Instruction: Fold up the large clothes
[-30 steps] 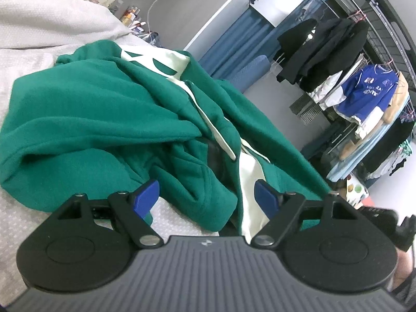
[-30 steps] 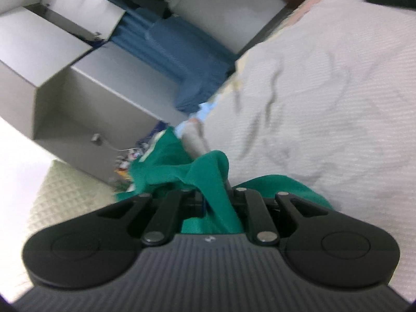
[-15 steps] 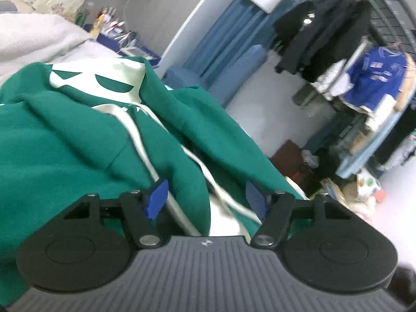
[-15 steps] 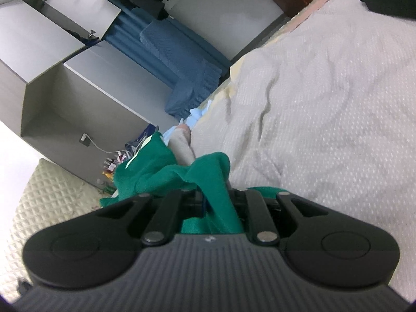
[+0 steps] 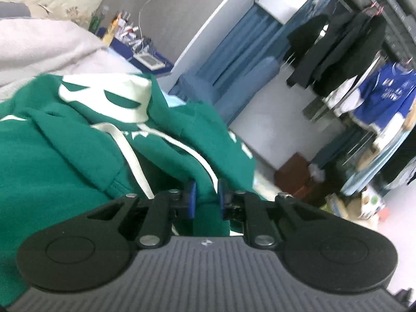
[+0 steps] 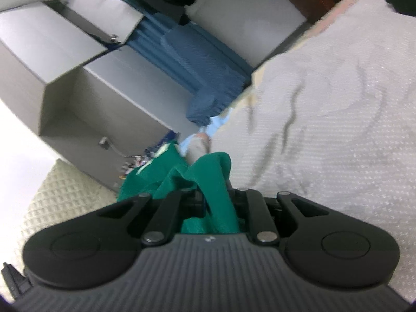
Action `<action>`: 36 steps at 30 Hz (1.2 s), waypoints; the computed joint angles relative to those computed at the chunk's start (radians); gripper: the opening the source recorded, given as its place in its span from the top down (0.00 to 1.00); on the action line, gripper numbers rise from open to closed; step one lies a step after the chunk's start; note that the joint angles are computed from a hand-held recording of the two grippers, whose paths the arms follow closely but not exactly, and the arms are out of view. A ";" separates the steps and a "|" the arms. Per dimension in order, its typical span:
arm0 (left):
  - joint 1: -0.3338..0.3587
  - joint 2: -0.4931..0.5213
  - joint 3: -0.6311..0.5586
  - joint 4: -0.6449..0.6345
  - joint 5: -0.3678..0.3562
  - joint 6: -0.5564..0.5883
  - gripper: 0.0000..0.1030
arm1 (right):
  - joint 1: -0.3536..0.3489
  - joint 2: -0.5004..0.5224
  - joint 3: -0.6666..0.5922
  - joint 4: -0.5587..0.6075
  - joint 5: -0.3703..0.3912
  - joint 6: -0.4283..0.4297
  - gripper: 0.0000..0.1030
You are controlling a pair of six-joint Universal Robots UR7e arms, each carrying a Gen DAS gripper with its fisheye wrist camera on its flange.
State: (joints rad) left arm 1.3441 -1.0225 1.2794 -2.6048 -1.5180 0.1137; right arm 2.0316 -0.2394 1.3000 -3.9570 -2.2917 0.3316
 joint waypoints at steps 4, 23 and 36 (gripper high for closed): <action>0.009 -0.135 0.129 -0.043 -0.035 -0.010 0.83 | 0.018 -0.006 0.033 -0.035 0.065 -0.049 0.85; 0.108 -0.627 0.551 0.148 -0.020 0.119 0.80 | 0.195 0.005 0.018 0.122 0.049 -0.248 0.87; 0.015 -0.548 0.259 0.439 -0.056 0.047 0.29 | 0.188 -0.015 0.047 0.276 0.207 -0.271 0.86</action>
State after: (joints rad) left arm 1.3588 -1.5701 1.5382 -2.1660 -1.5743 0.1603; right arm 2.2198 -0.2546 1.3469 -3.6810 -2.0844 0.0605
